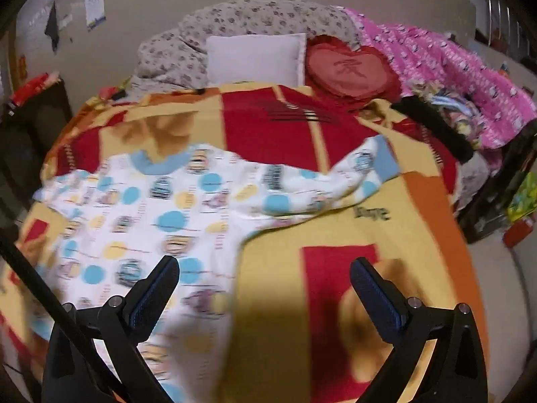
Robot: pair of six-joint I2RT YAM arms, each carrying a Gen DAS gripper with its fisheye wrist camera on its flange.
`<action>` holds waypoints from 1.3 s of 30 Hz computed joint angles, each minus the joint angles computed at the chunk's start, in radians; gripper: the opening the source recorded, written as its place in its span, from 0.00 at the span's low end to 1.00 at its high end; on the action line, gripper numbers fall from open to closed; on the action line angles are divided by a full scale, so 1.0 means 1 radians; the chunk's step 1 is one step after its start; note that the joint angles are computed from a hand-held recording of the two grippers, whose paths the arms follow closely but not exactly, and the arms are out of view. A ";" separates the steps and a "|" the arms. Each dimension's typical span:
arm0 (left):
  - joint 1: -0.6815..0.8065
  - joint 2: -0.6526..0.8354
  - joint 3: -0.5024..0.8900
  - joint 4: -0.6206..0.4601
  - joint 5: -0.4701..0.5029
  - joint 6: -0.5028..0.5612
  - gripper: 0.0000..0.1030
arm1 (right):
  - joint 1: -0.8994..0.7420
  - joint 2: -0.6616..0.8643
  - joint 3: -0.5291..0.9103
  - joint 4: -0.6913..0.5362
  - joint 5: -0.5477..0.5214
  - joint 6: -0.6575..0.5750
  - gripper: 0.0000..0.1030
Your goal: Fold small clothes
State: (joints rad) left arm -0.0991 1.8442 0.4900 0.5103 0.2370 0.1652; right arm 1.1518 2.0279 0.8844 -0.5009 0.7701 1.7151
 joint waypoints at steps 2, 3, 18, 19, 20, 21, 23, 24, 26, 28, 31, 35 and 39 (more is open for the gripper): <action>-0.017 -0.017 -0.030 0.018 -0.008 0.005 1.00 | 0.008 0.015 0.028 -0.013 0.007 0.002 1.00; -0.022 -0.024 -0.036 0.018 -0.012 0.006 1.00 | 0.011 0.030 0.054 -0.026 0.009 -0.005 1.00; -0.070 -0.049 -0.116 0.088 -0.035 -0.008 1.00 | 0.026 0.032 0.081 0.029 -0.004 -0.023 1.00; -0.070 -0.048 -0.116 0.090 -0.033 -0.010 1.00 | 0.029 0.032 0.087 0.019 0.000 -0.022 1.00; -0.070 -0.047 -0.118 0.094 -0.035 -0.011 1.00 | 0.032 0.033 0.089 0.015 0.004 -0.023 1.00; -0.071 -0.046 -0.118 0.097 -0.037 -0.010 1.00 | 0.034 0.034 0.094 0.009 0.007 -0.022 1.00; -0.070 -0.044 -0.120 0.101 -0.039 -0.005 1.00 | 0.036 0.035 0.100 0.002 0.010 -0.023 1.00; -0.067 -0.043 -0.120 0.104 -0.038 -0.003 1.00 | 0.035 0.038 0.104 -0.001 0.009 -0.029 1.00; -0.064 -0.038 -0.121 0.107 -0.033 -0.005 1.00 | 0.032 0.045 0.116 -0.013 0.003 -0.035 1.00; -0.056 -0.033 -0.115 0.091 -0.022 -0.011 1.00 | 0.032 0.050 0.121 -0.014 0.001 -0.042 1.00; -0.046 -0.025 -0.105 0.080 -0.009 -0.016 1.00 | 0.033 0.046 0.111 0.007 0.003 -0.050 1.00; -0.048 -0.019 -0.111 0.100 -0.025 -0.015 1.00 | 0.031 0.047 0.105 0.035 0.000 -0.066 1.00; -0.054 -0.010 -0.104 0.098 -0.035 -0.015 1.00 | 0.026 0.050 0.102 0.055 -0.007 -0.082 1.00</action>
State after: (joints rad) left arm -0.1534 1.8345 0.3857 0.6078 0.2018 0.1507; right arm 1.1783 2.0777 0.9861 -0.4455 0.7636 1.6333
